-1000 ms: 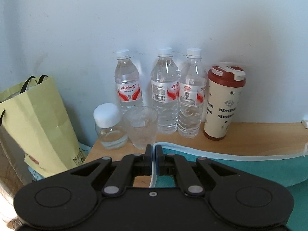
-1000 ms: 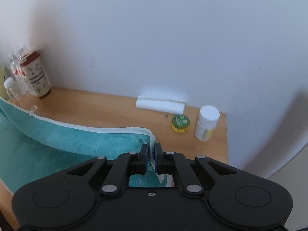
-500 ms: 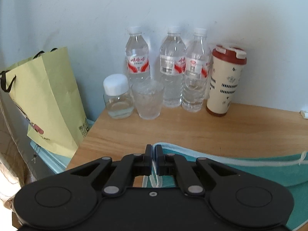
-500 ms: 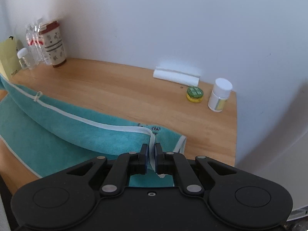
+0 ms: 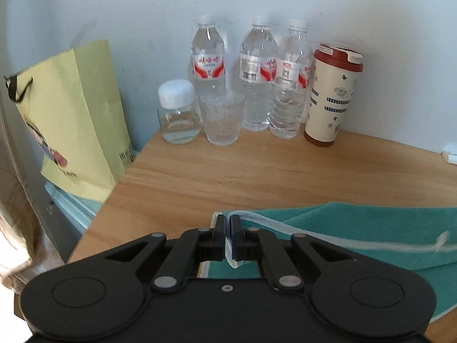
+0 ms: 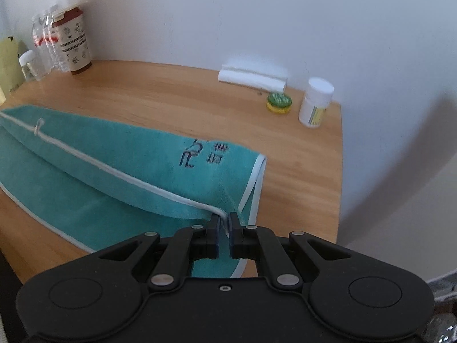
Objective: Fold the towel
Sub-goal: 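Lay the edge onto the opposite hem, opening the left gripper while the right gripper holds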
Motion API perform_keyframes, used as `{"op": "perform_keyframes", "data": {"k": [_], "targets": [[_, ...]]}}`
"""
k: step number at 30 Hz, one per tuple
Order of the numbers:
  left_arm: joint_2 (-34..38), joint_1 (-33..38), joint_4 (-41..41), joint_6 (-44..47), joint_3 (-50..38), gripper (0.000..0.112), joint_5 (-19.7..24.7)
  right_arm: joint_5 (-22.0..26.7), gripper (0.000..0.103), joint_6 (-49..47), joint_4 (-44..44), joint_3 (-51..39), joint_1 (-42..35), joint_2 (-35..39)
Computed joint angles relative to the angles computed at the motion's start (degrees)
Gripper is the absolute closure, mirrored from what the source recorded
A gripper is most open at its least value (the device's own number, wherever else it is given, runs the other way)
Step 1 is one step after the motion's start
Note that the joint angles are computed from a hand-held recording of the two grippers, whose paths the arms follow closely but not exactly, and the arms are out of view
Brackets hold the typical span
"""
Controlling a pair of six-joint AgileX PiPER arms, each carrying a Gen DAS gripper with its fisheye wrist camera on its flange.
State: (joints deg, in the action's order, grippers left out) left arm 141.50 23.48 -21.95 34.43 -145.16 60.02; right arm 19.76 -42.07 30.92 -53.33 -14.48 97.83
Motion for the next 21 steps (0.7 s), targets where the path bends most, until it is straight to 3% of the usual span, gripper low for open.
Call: {"op": "perform_keyframes", "data": {"k": [6, 13, 15, 21], "targets": [[-0.13, 0.48, -1.09, 1.33, -1.39, 0.109, 0.66, 2.14, 0.100, -3.68, 3.23, -1.73, 0.09, -0.17], [-6.45, 2.20, -3.03, 2.15, 9.80, 0.109, -1.96, 6.46, 0.100, -2.75, -1.83, -0.71, -1.90, -3.73], [-8.97, 2.37, -2.79, 3.05, 14.94, 0.109, -4.86, 6.15, 0.100, -2.11, -2.76, 0.57, -1.97, -3.96], [-10.96, 3.58, -2.95, 3.64, 18.34, 0.109, -4.95, 3.87, 0.100, -0.53, -3.38, 3.02, -0.60, -3.84]]}}
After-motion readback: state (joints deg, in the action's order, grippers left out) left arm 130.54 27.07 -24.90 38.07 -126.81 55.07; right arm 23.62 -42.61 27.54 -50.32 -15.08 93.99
